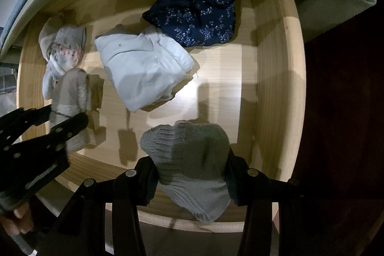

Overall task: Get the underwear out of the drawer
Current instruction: 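Carry the beige underwear with the left tool and release it into the box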

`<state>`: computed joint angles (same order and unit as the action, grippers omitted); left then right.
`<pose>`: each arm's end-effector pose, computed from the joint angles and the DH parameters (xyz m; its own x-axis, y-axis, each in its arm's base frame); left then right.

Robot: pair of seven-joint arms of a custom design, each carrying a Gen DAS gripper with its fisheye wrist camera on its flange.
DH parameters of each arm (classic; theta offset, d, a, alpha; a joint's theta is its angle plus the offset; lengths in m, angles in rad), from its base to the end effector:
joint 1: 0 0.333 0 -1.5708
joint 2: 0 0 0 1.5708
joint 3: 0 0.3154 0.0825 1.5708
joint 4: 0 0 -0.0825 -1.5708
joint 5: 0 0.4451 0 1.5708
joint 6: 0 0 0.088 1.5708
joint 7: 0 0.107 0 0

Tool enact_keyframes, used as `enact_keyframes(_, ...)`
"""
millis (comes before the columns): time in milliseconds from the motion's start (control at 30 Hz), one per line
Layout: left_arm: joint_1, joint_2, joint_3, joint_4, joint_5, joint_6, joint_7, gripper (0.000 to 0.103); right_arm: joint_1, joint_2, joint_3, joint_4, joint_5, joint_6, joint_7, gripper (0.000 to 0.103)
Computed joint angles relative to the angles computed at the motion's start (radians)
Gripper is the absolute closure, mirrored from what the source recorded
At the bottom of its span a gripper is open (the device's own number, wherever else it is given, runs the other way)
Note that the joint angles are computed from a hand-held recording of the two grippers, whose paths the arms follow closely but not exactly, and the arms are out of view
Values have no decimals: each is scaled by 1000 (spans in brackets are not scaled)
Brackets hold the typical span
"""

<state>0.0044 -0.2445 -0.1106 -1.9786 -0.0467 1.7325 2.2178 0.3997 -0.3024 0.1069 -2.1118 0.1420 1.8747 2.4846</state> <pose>0.5405 -0.0662 0.5600 -0.6760 -0.7367 0.0172 -0.7369 0.6759 -0.0093 0.4583 0.2709 0.5320 -0.4338 -0.8938 -0.1138 -0.9010 0.4314 0.0460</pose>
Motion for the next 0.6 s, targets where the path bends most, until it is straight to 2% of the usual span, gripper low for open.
enact_keyframes(233, 20, -57, 43, 5, -69, -15, 98, 53, 3, 22, 6, 22, -9, -9, 5, 59)
enact_keyframes(533, 43, -175, 97, -68, -198, 114, 266, 53, 8, 53, 15, 61, -31, -33, 6, 59)
enact_keyframes(600, 38, -196, 96, -94, -232, 172, 290, 53, 9, 55, 15, 63, -31, -34, 7, 59)
